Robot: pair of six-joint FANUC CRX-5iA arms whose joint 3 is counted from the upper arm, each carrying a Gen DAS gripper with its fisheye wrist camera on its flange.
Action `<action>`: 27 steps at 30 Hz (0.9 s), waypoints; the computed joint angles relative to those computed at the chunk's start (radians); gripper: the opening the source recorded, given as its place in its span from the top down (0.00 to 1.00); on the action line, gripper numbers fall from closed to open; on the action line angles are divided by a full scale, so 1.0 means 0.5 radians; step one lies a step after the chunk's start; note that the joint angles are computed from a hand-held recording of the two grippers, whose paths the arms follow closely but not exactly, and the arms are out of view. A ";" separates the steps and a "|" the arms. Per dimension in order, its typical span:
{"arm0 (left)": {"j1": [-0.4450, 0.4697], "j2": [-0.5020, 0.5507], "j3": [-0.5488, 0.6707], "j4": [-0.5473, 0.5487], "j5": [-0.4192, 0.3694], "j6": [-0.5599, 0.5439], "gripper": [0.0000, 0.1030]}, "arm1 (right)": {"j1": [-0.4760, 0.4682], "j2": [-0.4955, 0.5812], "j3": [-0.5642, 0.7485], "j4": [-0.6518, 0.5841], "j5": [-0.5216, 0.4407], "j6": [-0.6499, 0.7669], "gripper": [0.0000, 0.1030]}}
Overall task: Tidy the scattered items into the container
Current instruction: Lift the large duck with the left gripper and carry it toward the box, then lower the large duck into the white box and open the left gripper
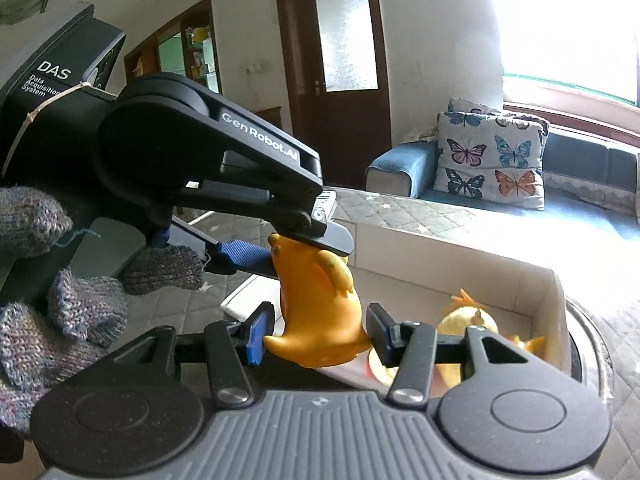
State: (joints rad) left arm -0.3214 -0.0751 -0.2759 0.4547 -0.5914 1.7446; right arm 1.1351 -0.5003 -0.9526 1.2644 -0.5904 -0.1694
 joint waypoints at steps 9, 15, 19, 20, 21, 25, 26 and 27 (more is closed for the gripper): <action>0.046 0.255 0.204 -0.060 -0.130 0.005 0.56 | -0.323 0.218 0.084 -0.085 0.373 0.025 0.50; 0.070 0.343 0.242 -0.041 -0.181 -0.024 0.56 | -0.380 0.311 0.114 -0.201 0.457 0.115 0.50; 0.078 0.381 0.254 -0.026 -0.210 -0.040 0.56 | -0.368 0.352 0.134 -0.295 0.457 0.171 0.50; 0.079 0.389 0.257 -0.025 -0.217 -0.043 0.56 | -0.363 0.358 0.137 -0.317 0.454 0.184 0.50; 0.079 0.395 0.260 -0.024 -0.219 -0.049 0.56 | -0.359 0.364 0.141 -0.338 0.451 0.198 0.50; 0.073 0.411 0.273 -0.035 -0.231 -0.073 0.56 | -0.328 0.381 0.154 -0.399 0.423 0.237 0.50; 0.071 0.415 0.277 -0.036 -0.236 -0.077 0.56 | -0.322 0.383 0.155 -0.409 0.416 0.244 0.50; 0.070 0.419 0.280 -0.036 -0.242 -0.079 0.56 | -0.316 0.386 0.157 -0.418 0.408 0.251 0.50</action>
